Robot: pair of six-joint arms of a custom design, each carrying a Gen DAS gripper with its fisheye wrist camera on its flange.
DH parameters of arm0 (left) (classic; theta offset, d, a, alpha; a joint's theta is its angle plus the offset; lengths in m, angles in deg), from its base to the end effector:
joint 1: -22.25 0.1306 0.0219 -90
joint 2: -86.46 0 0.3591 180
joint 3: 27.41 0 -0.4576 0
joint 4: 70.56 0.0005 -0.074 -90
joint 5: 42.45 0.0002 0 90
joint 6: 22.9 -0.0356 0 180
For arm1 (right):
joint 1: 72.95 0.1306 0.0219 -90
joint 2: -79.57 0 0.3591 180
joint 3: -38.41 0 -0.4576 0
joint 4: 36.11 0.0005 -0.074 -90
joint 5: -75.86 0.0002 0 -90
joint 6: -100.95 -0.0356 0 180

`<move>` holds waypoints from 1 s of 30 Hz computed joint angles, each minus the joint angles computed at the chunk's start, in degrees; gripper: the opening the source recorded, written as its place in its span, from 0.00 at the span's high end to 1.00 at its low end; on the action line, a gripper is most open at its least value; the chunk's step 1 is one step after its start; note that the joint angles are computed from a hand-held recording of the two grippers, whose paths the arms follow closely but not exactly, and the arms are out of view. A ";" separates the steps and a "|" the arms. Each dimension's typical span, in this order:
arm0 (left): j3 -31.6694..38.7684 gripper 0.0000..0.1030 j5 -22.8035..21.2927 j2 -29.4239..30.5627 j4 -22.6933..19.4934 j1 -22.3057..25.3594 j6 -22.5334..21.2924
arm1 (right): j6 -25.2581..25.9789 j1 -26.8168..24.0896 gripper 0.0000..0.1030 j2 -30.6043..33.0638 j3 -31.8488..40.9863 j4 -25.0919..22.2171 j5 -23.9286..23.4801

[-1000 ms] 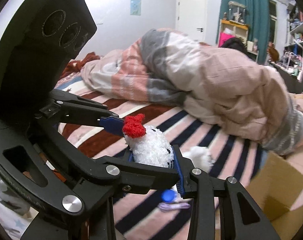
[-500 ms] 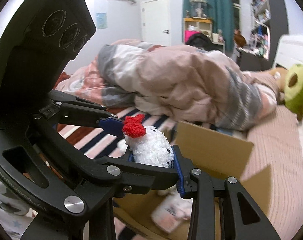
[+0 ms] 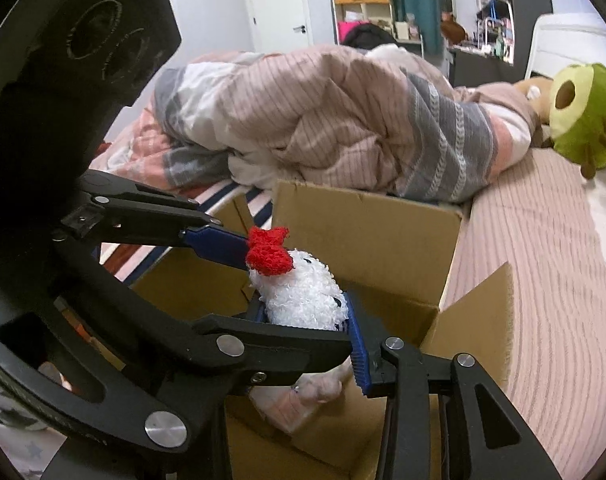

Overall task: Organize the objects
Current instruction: 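Carry the Hello Kitty plush into the cardboard box and open the right gripper, then move the right gripper back toward the yellow-capped glue bottle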

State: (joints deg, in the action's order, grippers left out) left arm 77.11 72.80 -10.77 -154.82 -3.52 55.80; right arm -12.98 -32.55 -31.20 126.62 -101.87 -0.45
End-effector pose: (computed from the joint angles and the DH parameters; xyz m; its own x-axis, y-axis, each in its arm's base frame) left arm 0.3989 -0.2100 0.5621 -0.6716 0.5210 -0.5268 0.7160 0.6392 -0.2806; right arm 0.3115 0.2534 0.5359 -0.7126 -0.0890 -0.6959 -0.2377 0.9639 0.1201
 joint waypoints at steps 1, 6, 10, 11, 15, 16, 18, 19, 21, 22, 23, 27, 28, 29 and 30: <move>-0.01 0.43 -0.45 0.00 0.05 -0.18 -0.02 | -0.14 -0.10 0.68 0.15 0.09 -0.37 -0.11; 0.86 0.29 -3.69 0.48 -0.76 -0.85 0.84 | -0.54 0.58 0.58 0.91 1.14 -2.53 2.42; 1.02 0.20 -5.76 -0.36 -0.21 -0.52 1.37 | -1.21 1.76 0.43 1.07 1.70 -3.57 5.93; 1.07 0.20 -5.21 -0.75 -0.32 -0.09 1.24 | -1.32 2.03 0.41 1.01 1.70 -3.45 6.37; 0.19 0.14 -5.52 -3.22 0.76 1.91 1.36 | -2.54 3.76 0.26 0.13 1.19 -1.04 7.71; -0.25 0.11 -5.50 -3.96 1.25 2.55 1.55 | -2.76 4.45 0.20 -0.17 0.94 0.07 8.29; -1.25 0.10 -4.03 -5.61 2.18 4.51 2.67 | -3.20 6.13 0.12 -0.56 0.43 2.29 11.69; -1.62 0.10 -2.70 -6.20 2.14 5.72 3.12 | -3.20 7.50 0.08 -0.66 0.15 3.54 15.34; -2.43 0.09 -1.24 -7.39 2.49 7.91 3.58 | -2.01 9.67 0.03 -0.78 -0.41 6.04 20.07; -3.03 0.09 -1.33 -8.19 2.87 8.92 3.46 | -1.33 10.41 0.02 -0.60 -0.38 7.03 21.09; -3.69 0.09 -1.65 -9.04 3.28 9.98 3.19 | -0.65 11.33 0.02 -0.29 -0.21 8.26 21.87; -5.99 0.09 -1.42 -11.14 4.11 14.01 1.81 | 0.36 13.93 0.00 3.02 2.60 9.60 25.07; -6.63 0.04 -0.77 -11.55 4.38 15.12 1.52 | 0.21 14.25 0.00 4.02 3.46 9.41 25.32; -7.36 0.00 -0.04 -12.05 4.50 16.56 1.07 | -0.22 14.64 0.00 4.91 4.22 9.11 25.24; -8.31 0.00 0.98 -12.76 4.77 18.39 0.38 | -1.29 15.02 0.00 6.54 5.66 8.45 24.96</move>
State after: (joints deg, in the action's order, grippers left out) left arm 68.80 73.79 -23.53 -150.05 14.87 56.19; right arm -14.27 -17.53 -24.66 132.28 -93.41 24.51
